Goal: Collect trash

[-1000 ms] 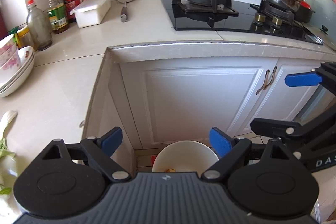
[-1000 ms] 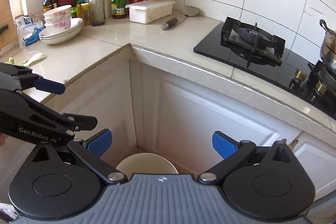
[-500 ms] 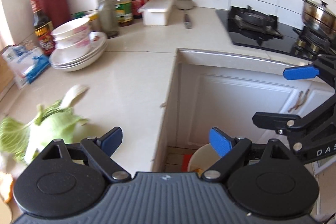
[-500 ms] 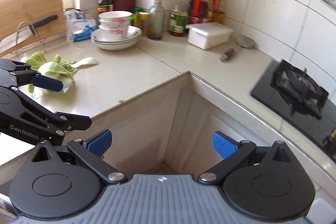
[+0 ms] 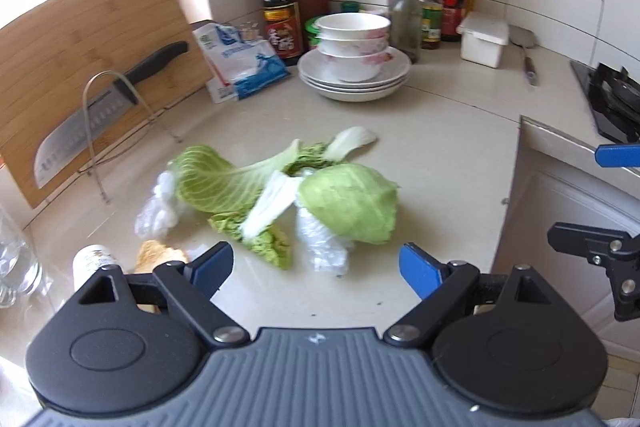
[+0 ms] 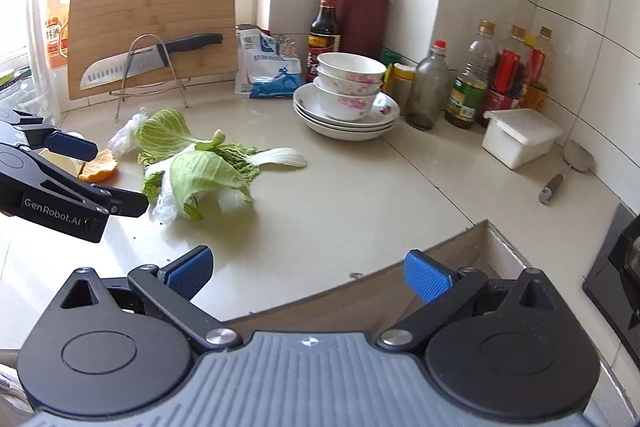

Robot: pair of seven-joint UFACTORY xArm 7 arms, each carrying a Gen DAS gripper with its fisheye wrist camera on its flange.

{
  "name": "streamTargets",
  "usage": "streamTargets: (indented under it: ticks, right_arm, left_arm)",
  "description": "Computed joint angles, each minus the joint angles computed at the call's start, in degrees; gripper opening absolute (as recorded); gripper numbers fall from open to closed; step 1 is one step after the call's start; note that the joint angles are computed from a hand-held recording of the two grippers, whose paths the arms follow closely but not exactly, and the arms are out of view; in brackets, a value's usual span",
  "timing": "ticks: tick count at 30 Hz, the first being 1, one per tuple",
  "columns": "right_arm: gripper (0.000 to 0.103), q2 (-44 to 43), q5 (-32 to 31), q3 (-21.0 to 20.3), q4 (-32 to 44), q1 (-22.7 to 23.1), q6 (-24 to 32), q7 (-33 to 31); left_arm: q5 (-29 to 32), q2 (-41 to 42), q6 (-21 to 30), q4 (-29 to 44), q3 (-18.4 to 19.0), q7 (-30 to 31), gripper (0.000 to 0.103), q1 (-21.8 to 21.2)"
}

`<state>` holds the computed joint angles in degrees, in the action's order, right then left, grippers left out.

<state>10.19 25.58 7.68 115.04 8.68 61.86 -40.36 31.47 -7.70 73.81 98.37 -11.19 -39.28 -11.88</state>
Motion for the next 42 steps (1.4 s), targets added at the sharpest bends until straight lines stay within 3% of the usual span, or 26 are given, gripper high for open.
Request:
streamTargets:
  ticks: [8,13,21,29,36,42]
  right_arm:
    - [0.103,5.9,0.6,2.6,7.5,2.5,3.6,-1.9]
    - [0.103,9.1,-0.3,3.5,12.0,4.1,5.1,-1.6]
    - [0.103,11.0,-1.9,3.7,14.5,5.4,6.1,-0.3]
    - [0.103,12.1,-2.9,3.9,16.2,6.2,6.4,0.3]
    - [0.103,13.1,-3.9,4.1,17.5,7.2,7.3,0.1]
    - [0.103,15.4,-5.0,4.2,20.5,8.2,9.4,0.7]
  left_arm:
    - [6.8,-3.5,8.3,-1.9,0.0,-8.0,0.090,4.2]
    - [7.2,-5.0,11.2,-4.3,1.1,-12.8,0.090,7.2]
    - [2.5,-6.0,9.7,-8.1,3.7,-17.3,0.087,10.8]
    - [-2.0,-7.0,8.1,-9.9,5.2,-17.6,0.079,12.5]
    - [-5.0,-8.7,6.2,-12.0,5.8,-17.4,0.065,13.7]
    - [-5.4,-10.2,4.7,-13.1,5.4,-16.8,0.063,14.4]
